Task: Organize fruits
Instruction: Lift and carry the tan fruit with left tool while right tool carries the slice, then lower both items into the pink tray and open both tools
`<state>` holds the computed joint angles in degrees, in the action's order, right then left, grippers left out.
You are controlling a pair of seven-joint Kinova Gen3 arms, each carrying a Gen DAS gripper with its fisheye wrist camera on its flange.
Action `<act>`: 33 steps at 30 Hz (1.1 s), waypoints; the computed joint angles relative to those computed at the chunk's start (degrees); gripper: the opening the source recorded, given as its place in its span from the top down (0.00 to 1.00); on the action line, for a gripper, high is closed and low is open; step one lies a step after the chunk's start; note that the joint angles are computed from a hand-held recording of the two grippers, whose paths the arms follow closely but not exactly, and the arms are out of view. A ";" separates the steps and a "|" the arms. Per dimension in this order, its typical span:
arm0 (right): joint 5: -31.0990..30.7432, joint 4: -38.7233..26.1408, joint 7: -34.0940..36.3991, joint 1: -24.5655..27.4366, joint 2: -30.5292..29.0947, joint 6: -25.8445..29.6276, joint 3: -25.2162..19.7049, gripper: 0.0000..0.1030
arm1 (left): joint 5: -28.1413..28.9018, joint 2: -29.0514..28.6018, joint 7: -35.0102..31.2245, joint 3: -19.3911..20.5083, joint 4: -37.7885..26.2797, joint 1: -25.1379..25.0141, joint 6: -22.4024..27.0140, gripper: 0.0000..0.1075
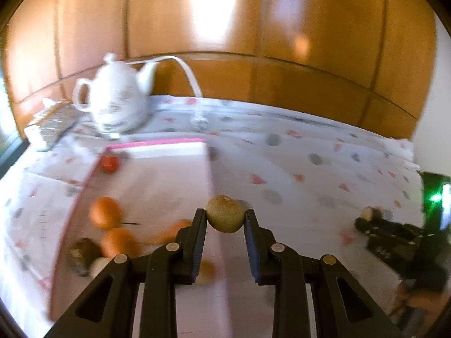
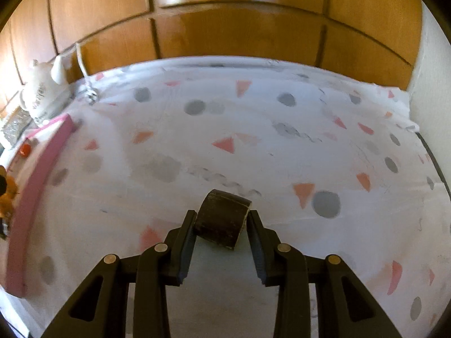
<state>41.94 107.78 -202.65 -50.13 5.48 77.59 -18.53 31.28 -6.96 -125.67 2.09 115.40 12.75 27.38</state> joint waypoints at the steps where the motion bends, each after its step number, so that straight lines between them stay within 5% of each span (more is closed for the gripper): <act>1: 0.93 -0.96 0.72 -0.13 0.18 -0.17 -0.10 0.65 | -0.07 -0.09 0.11 -0.55 -0.14 -0.49 0.28 0.75; 11: 8.06 -11.86 14.31 -0.99 4.82 -9.23 1.90 0.65 | 3.69 -0.83 -4.03 -5.95 0.85 -5.24 0.29 0.75; 27: 2.91 -28.35 33.40 -2.80 14.87 -18.90 10.30 0.65 | 7.50 0.64 -7.73 -6.18 1.71 -10.17 2.39 0.74; 33: -0.89 -30.99 37.04 -2.83 17.05 -21.70 12.76 0.61 | 8.08 0.27 -7.94 -6.26 2.08 -11.16 1.96 0.58</act>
